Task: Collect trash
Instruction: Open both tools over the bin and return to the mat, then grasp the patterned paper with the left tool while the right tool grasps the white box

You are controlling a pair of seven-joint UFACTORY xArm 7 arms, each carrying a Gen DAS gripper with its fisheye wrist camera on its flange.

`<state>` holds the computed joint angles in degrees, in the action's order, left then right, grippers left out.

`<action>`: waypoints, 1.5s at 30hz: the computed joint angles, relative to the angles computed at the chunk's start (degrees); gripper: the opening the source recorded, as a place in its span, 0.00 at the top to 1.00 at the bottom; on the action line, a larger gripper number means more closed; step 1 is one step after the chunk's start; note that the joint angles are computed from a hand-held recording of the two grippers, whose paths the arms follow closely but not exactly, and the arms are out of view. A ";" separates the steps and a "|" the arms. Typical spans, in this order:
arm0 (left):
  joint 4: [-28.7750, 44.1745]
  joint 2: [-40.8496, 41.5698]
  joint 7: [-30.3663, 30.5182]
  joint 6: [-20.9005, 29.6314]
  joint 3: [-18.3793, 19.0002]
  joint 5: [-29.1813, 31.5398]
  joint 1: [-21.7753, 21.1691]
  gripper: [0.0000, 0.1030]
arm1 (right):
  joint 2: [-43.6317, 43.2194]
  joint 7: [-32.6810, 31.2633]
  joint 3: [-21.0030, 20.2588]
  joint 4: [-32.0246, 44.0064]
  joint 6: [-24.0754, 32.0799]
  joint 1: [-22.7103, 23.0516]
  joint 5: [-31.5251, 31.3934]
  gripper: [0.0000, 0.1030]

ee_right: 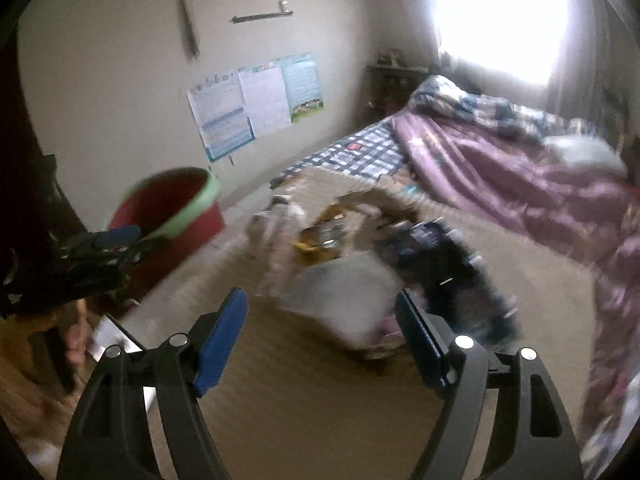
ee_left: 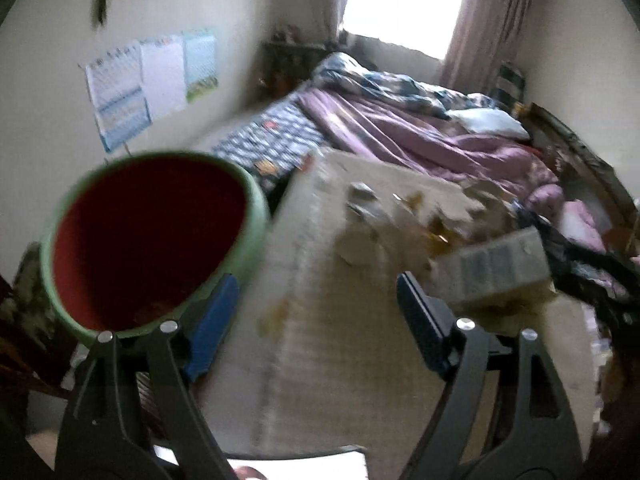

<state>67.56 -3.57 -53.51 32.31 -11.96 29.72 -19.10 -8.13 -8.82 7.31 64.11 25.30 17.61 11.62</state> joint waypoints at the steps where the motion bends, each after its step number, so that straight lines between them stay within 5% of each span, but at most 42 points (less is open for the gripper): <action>1: 0.07 0.33 0.12 0.15 -0.20 -0.96 -0.30 0.24 | 0.26 -3.09 -0.70 0.26 0.44 -0.15 -0.52 0.21; 6: 0.48 1.44 -1.27 -0.05 -0.22 -5.01 -1.50 0.24 | 3.82 -18.44 -2.91 4.46 6.09 -0.85 4.61 0.21; 15: 1.25 1.76 -2.57 1.30 -0.05 -7.11 -2.32 0.24 | 10.55 -28.55 -0.09 13.42 15.68 -2.70 3.99 0.21; 17: 1.87 2.52 -1.83 1.37 0.05 -8.28 -2.47 0.24 | 11.14 -28.22 0.27 13.50 15.39 -2.56 1.39 0.21; 20: 3.07 3.76 -0.68 1.50 0.30 -8.87 -2.83 0.24 | 10.54 -28.32 0.48 12.64 15.87 -2.77 2.01 0.37; 24: 6.02 6.29 0.77 2.04 0.89 -8.91 -3.37 0.24 | 6.98 -25.30 0.62 7.99 12.80 -2.37 1.31 0.38; 29: 10.48 10.35 2.19 1.32 2.01 -10.01 -4.35 0.24 | 0.26 -21.80 -0.35 1.16 9.59 -1.64 8.27 0.38; 38: 21.31 20.98 10.15 3.68 3.07 -20.45 -6.07 0.34 | -8.22 -13.13 -3.02 -7.90 9.05 0.10 13.25 0.41; 40: 22.73 22.56 11.03 4.59 3.30 -21.82 -6.44 0.37 | -9.35 -12.48 -3.48 -9.25 8.45 0.48 13.99 0.41; 45: 25.01 24.93 13.24 6.58 3.50 -25.22 -6.47 0.69 | -10.02 -11.29 -4.54 -9.46 9.89 0.75 14.78 0.39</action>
